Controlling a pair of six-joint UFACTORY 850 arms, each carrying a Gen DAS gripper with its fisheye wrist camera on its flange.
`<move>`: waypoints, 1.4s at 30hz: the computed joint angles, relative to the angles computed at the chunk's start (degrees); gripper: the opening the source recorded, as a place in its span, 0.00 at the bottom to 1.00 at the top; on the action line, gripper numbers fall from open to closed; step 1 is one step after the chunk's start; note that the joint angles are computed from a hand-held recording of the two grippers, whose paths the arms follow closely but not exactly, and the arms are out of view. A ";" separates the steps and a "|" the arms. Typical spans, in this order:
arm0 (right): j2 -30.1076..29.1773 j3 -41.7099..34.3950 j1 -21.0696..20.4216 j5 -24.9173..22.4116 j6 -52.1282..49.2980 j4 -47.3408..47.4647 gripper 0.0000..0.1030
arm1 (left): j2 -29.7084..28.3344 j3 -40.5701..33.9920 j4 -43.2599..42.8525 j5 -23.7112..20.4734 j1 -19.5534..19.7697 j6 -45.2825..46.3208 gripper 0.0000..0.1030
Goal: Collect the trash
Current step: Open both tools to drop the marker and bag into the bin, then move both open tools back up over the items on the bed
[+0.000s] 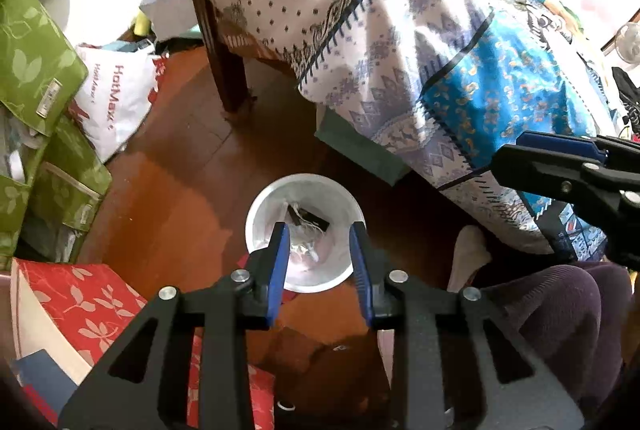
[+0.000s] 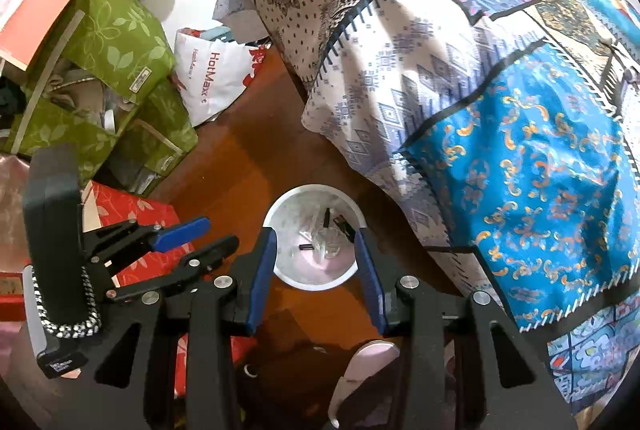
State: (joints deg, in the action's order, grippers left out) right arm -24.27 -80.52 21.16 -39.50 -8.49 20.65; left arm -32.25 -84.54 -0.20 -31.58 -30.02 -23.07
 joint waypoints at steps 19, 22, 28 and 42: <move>18.30 11.65 -4.12 10.72 -1.27 1.53 0.36 | 10.29 -1.35 18.34 5.72 -6.51 -15.06 0.29; 21.51 13.55 -4.79 12.67 -0.57 0.55 0.36 | 10.79 -2.97 23.03 6.13 -8.20 -19.60 0.30; 27.86 16.78 -6.79 15.99 0.82 -3.01 0.36 | 9.88 -7.34 29.12 5.70 -10.82 -24.45 0.37; 36.05 19.76 -16.59 22.34 -1.21 -3.94 0.76 | -3.26 -29.40 28.80 -0.17 -14.92 -19.66 0.84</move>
State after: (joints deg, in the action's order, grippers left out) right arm 11.78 -60.76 4.58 -17.16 -9.71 16.71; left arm -35.51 -113.94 28.61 -31.75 -44.93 -42.73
